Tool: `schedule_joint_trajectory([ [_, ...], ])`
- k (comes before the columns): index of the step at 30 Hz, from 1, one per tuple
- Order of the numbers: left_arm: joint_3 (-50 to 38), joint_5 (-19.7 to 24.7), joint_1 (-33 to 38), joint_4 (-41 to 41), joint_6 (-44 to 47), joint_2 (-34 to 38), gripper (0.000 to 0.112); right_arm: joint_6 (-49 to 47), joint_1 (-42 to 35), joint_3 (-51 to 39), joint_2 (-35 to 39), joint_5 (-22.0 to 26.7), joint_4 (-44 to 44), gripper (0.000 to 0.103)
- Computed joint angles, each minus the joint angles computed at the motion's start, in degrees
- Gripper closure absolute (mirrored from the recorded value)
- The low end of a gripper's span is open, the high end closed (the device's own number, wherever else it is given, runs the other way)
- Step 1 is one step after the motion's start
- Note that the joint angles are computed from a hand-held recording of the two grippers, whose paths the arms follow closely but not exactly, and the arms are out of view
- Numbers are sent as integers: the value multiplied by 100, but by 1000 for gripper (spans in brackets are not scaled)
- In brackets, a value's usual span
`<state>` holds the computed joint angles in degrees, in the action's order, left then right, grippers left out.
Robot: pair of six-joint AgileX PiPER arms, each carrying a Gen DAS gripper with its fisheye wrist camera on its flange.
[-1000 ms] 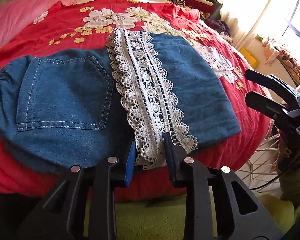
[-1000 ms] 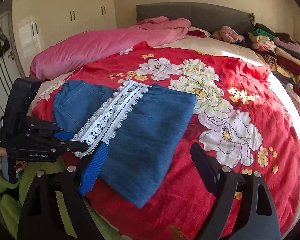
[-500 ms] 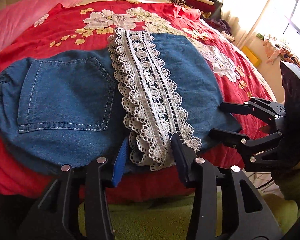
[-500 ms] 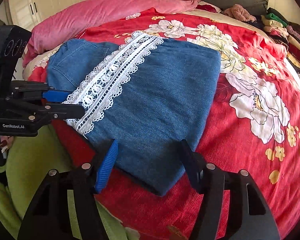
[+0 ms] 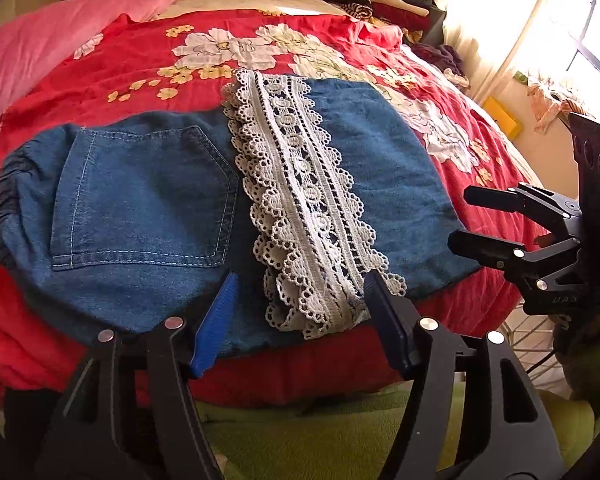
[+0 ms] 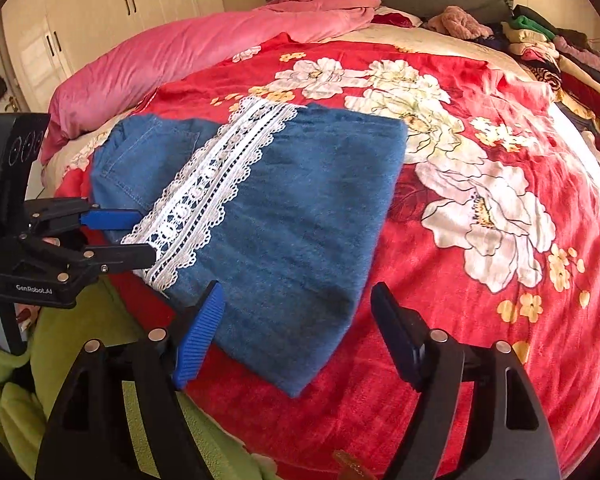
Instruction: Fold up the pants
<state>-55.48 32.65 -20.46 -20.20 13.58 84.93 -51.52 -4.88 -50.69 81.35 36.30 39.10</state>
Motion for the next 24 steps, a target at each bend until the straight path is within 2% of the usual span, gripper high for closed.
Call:
schedule_joint_trajectory([
  [3,5,-14,6,60,-54,-49,45,13,-77,-5,-59,-10,19,17],
  [5,11,-30,7,121,-118,-85,41,101,-91,-10,-90,-75,-32,9],
  [15,46,-170,-67,796,-731,-350,22,290,-147,-112,-192,-71,-129,9],
  [21,64,-182,-18,1013,-914,-514,19,359,-71,-192,-268,-43,-95,9],
  [24,95,-233,1,1231,-1107,-598,19,463,46,-208,-305,-95,-154,5],
])
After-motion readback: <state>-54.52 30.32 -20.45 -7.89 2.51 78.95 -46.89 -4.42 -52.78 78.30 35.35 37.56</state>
